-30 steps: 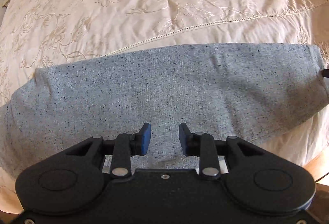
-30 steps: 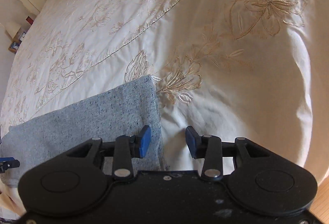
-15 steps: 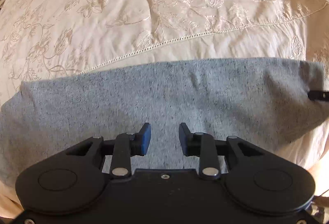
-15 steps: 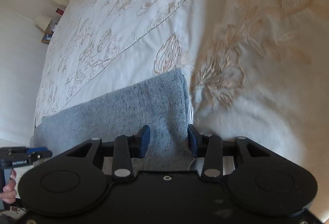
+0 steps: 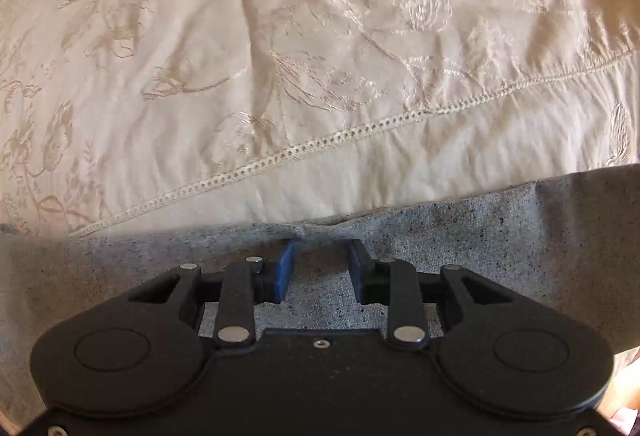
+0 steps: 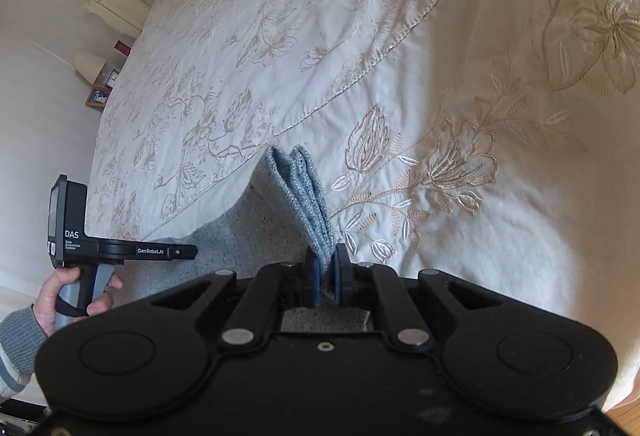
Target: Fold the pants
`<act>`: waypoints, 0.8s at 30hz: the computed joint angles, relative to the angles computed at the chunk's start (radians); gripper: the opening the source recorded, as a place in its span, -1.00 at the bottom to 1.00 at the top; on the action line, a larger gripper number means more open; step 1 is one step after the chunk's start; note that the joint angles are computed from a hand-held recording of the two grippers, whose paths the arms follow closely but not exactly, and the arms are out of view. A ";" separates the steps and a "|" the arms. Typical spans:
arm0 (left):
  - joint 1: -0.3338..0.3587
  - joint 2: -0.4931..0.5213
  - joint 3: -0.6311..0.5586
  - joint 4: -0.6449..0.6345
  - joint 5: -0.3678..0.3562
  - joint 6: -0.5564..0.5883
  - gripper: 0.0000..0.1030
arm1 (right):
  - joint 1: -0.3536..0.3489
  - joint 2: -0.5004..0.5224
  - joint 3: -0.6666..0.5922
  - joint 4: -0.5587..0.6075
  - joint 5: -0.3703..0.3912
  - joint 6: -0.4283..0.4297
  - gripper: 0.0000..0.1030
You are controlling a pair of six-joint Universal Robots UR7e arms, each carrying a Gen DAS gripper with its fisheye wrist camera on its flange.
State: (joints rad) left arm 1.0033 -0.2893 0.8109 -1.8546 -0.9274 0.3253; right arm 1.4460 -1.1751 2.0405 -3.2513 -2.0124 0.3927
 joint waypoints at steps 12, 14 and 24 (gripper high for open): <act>0.005 -0.217 0.417 -0.153 0.013 0.080 -0.26 | 0.043 -0.001 -0.040 0.088 -0.063 0.095 -0.85; 0.001 -0.214 0.438 -0.202 0.022 0.145 -0.27 | 0.056 0.004 -0.054 0.108 -0.083 0.107 -0.85; 0.087 -0.223 0.133 -0.022 -0.156 0.104 -0.23 | 0.253 0.157 -0.320 0.273 -0.243 0.164 -0.85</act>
State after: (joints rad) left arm 1.0903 -0.5122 0.9444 -1.8769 -1.0834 0.4289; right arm 1.6986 -1.0181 1.7207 -2.9781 -2.2549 0.5570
